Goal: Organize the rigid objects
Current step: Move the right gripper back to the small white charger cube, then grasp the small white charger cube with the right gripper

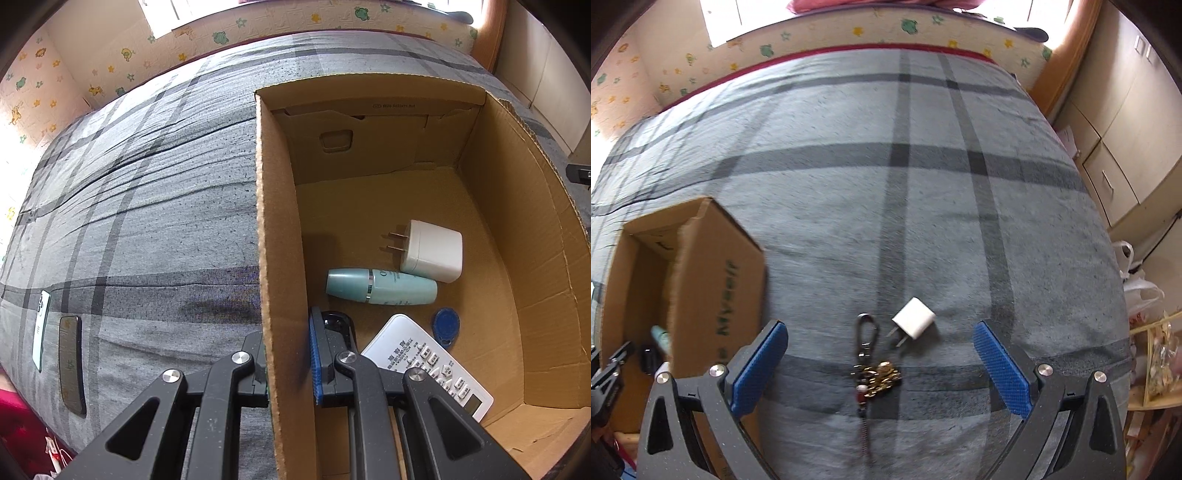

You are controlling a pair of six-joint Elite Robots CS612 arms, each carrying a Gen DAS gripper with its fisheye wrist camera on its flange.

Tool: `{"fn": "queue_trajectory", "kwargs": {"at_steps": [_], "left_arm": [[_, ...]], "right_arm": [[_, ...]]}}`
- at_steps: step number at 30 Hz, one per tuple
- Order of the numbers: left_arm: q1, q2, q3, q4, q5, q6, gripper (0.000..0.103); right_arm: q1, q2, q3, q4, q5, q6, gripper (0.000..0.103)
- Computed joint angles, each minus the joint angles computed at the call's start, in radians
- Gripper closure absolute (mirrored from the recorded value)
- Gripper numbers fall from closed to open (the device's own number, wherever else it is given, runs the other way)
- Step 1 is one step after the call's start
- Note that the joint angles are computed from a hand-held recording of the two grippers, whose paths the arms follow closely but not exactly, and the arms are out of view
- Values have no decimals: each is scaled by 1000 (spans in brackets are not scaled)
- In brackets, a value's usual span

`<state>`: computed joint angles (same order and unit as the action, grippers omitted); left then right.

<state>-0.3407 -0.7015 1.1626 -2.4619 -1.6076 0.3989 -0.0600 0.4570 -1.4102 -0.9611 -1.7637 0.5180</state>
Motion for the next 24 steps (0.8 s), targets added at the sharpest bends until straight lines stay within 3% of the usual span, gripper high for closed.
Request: {"fn": "queue_trajectory", "kwargs": {"at_steps": [20,22,24], "left_arm": [[-6,-4,8,-9,15,-4,87],[-7,-4,9,-10,17,-5,87],[-8,-5,11,-12,22,-4,87]], "right_arm": [[-49,55,15,46,45,46,2],[-53,56,16,42,50,52,5],[-58,57,23,36,67,56,15]]}}
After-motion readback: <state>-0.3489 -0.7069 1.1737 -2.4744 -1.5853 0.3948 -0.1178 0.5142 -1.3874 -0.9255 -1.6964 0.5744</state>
